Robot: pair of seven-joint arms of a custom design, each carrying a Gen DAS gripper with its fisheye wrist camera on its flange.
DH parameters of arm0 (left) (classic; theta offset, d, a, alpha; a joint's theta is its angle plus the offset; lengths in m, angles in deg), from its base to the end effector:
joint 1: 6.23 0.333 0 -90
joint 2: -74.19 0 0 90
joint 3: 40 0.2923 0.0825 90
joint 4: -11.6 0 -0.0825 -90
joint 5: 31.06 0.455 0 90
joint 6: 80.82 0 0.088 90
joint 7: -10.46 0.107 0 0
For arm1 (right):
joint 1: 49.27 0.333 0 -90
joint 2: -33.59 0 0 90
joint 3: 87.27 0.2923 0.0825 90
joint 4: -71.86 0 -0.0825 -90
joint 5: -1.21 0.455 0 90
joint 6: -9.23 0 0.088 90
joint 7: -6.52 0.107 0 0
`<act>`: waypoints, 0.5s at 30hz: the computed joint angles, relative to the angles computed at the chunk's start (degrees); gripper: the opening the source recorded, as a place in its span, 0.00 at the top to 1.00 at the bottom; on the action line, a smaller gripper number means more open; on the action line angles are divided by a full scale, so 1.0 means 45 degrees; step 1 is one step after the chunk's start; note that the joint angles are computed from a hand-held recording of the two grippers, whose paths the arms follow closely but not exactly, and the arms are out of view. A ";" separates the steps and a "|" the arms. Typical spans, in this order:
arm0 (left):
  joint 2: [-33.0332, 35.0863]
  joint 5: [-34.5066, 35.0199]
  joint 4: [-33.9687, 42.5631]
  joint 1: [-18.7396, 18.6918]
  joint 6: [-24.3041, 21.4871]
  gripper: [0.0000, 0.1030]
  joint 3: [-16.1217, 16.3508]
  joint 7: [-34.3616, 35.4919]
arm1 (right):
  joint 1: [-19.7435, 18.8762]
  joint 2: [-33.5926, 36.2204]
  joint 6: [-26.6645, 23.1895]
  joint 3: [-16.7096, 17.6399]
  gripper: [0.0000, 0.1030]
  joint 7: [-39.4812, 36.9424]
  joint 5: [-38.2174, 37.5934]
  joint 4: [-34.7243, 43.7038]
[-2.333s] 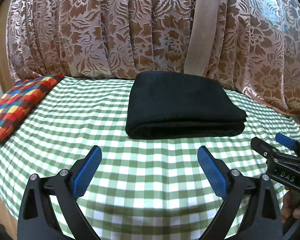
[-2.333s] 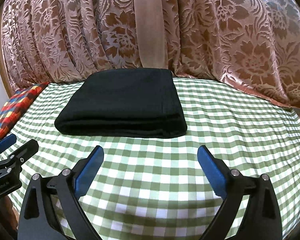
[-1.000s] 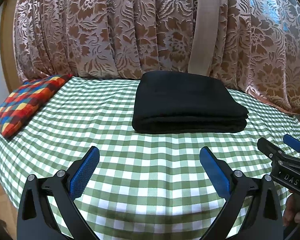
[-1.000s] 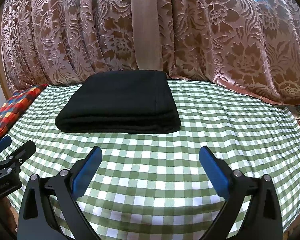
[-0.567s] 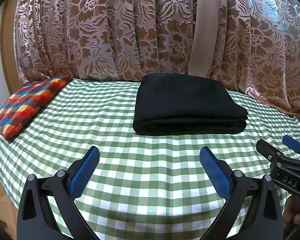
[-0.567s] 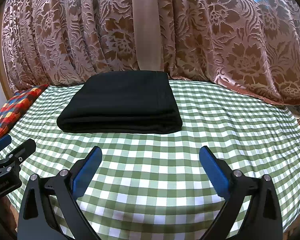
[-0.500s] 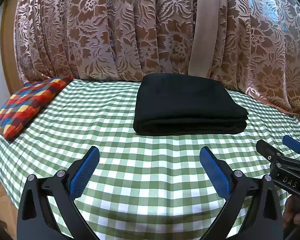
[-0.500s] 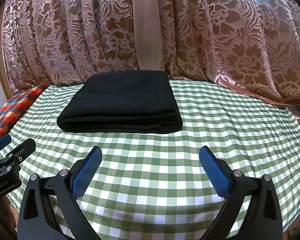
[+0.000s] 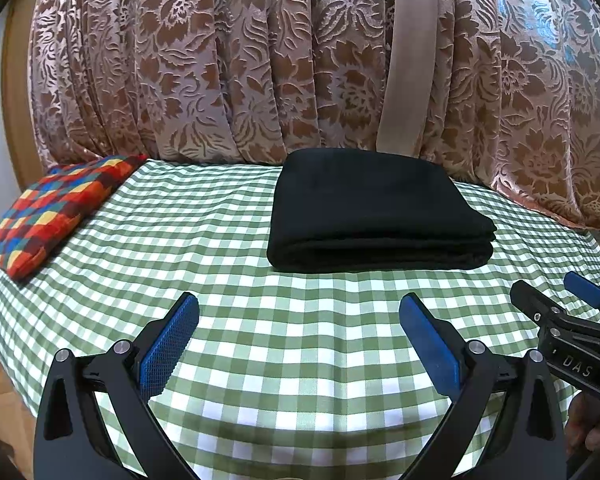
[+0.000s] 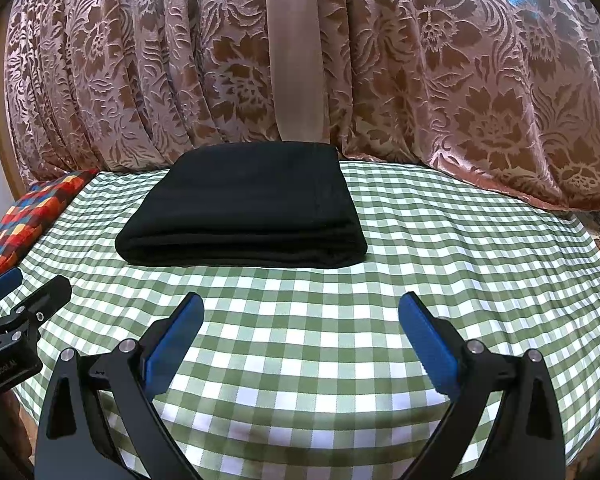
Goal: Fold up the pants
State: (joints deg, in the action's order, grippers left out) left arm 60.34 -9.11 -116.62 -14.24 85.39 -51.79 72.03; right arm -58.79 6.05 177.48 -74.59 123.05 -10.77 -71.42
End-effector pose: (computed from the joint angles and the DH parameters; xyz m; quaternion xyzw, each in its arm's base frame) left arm 0.5517 -0.2284 0.5188 -0.5675 0.6917 -0.3437 0.2854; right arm 0.5221 0.0468 0.5030 -0.5677 0.6931 -0.3146 0.3138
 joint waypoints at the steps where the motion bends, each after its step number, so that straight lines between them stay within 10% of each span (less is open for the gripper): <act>1: 0.0003 -0.0012 -0.0001 -0.0007 0.0006 0.04 0.0008 0.0006 | 0.0006 0.0007 -0.0005 0.0002 0.05 -0.0001 -0.0004 0.0008; 15: -0.0152 -0.0058 -0.0022 -0.0005 0.0030 0.04 0.0009 -0.0051 | 0.0178 0.0141 -0.0001 -0.0117 0.05 -0.0162 0.0075 0.0081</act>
State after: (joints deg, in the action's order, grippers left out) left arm 59.66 -9.38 -116.71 -14.26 85.53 -51.75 71.81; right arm -57.99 6.68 177.47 -75.12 122.32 -10.43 -71.05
